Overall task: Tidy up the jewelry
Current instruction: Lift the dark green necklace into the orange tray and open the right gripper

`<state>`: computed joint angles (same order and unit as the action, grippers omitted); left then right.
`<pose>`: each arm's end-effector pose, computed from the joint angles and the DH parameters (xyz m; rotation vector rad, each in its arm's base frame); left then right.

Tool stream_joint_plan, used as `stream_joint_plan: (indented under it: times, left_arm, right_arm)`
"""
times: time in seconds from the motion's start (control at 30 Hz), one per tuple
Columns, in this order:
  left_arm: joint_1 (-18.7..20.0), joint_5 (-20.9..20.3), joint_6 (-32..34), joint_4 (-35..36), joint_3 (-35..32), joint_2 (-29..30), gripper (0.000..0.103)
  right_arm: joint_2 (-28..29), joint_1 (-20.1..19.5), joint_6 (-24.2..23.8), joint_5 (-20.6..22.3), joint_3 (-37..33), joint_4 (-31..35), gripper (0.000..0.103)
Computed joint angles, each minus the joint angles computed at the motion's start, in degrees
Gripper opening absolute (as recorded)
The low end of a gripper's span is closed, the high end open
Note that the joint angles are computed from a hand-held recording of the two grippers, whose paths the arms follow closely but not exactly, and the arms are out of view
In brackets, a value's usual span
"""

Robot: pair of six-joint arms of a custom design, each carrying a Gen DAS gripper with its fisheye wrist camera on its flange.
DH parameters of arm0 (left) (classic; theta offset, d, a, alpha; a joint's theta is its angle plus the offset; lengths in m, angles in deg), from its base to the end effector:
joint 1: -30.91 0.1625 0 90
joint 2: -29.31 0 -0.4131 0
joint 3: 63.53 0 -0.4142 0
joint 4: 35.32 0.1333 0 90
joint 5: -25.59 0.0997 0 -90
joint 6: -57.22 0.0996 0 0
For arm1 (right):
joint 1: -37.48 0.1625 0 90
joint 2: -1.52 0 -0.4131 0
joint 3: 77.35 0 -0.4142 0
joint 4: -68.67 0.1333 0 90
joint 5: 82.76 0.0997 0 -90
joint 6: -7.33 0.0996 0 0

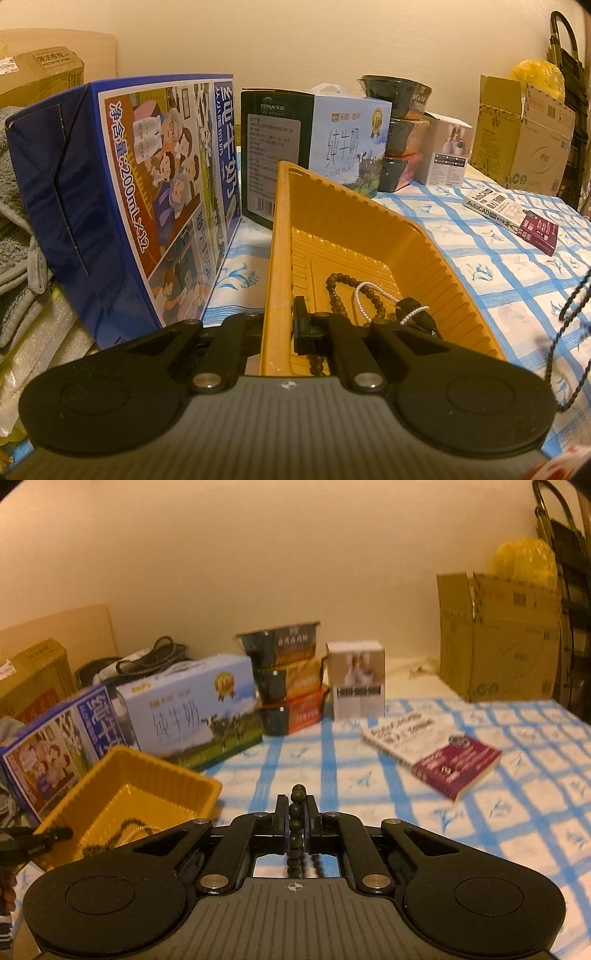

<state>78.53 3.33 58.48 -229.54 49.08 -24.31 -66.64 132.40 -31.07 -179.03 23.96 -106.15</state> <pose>-0.2078 -0.5623 0.1843 0.2205 2.0304 -1.2308 0.1769 -0.6271 0.3363 0.8784 -2.3949 1.1421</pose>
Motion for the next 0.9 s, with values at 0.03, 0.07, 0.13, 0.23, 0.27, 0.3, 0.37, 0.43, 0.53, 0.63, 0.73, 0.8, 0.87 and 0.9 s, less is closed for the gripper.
stream_joint_plan:
  times: [0.03, 0.07, 0.13, 0.23, 0.27, 0.3, 0.37, 0.43, 0.53, 0.63, 0.73, 0.8, 0.87, 0.9]
  left_arm:
    - [0.0, 0.0, 0.1, -0.1, 0.0, 0.0, 0.005]
    - [0.0, 0.0, 0.2, -0.2, 0.0, 0.0, 0.005]
    - [0.1, -0.2, 0.3, -0.3, -0.1, 0.0, 0.005]
    - [0.2, -0.3, 0.4, -0.5, -0.2, 0.1, 0.005]
    - [0.2, -0.3, 0.3, -0.5, -0.3, 0.1, 0.005]
    - [0.3, -0.4, 0.4, -0.6, -0.2, 0.1, 0.005]
    - [0.2, -0.5, 0.4, -0.6, -0.2, 0.1, 0.005]
    - [0.3, -0.5, 0.2, -0.6, -0.2, 0.0, 0.005]
    - [0.3, -0.6, 0.0, -0.6, -0.2, 0.0, 0.005]
    - [0.3, -0.7, 0.1, -0.7, -0.2, 0.0, 0.005]
    - [0.3, -0.7, 0.1, -0.8, -0.2, 0.0, 0.006]
    - [0.3, -0.7, -0.1, -0.8, -0.2, 0.0, 0.006]
    - [0.3, -0.7, -0.2, -0.8, -0.2, 0.1, 0.006]
    - [0.3, -0.7, -0.2, -0.8, -0.2, 0.1, 0.006]
  right_arm:
    - [-0.3, 0.2, -0.1, 0.1, -0.1, 0.3, 0.007]
    - [-0.4, 0.6, -0.2, 0.0, -0.4, 0.6, 0.007]
    - [-0.7, 1.4, -1.0, -0.4, -0.9, 1.1, 0.007]
    - [-1.0, 2.5, -2.1, -0.2, -1.6, 1.8, 0.007]
    - [-1.1, 2.9, -2.4, -0.1, -1.9, 2.0, 0.007]
    - [-1.2, 3.2, -2.7, 0.0, -2.2, 2.3, 0.007]
    - [-1.2, 4.0, -3.0, 0.2, -2.9, 3.1, 0.007]
    - [-1.1, 4.6, -3.1, 0.1, -3.8, 4.0, 0.007]
    - [-0.5, 5.5, -3.2, 0.1, -5.1, 5.0, 0.007]
    - [0.2, 6.4, -3.4, 0.9, -6.4, 5.8, 0.007]
    - [0.9, 7.3, -3.2, 2.2, -7.7, 7.3, 0.007]
    - [1.7, 8.0, -2.9, 3.4, -8.7, 8.4, 0.007]
    - [2.7, 8.7, -2.6, 5.2, -9.8, 9.1, 0.007]
    - [3.3, 9.1, -2.4, 6.1, -10.4, 9.6, 0.007]
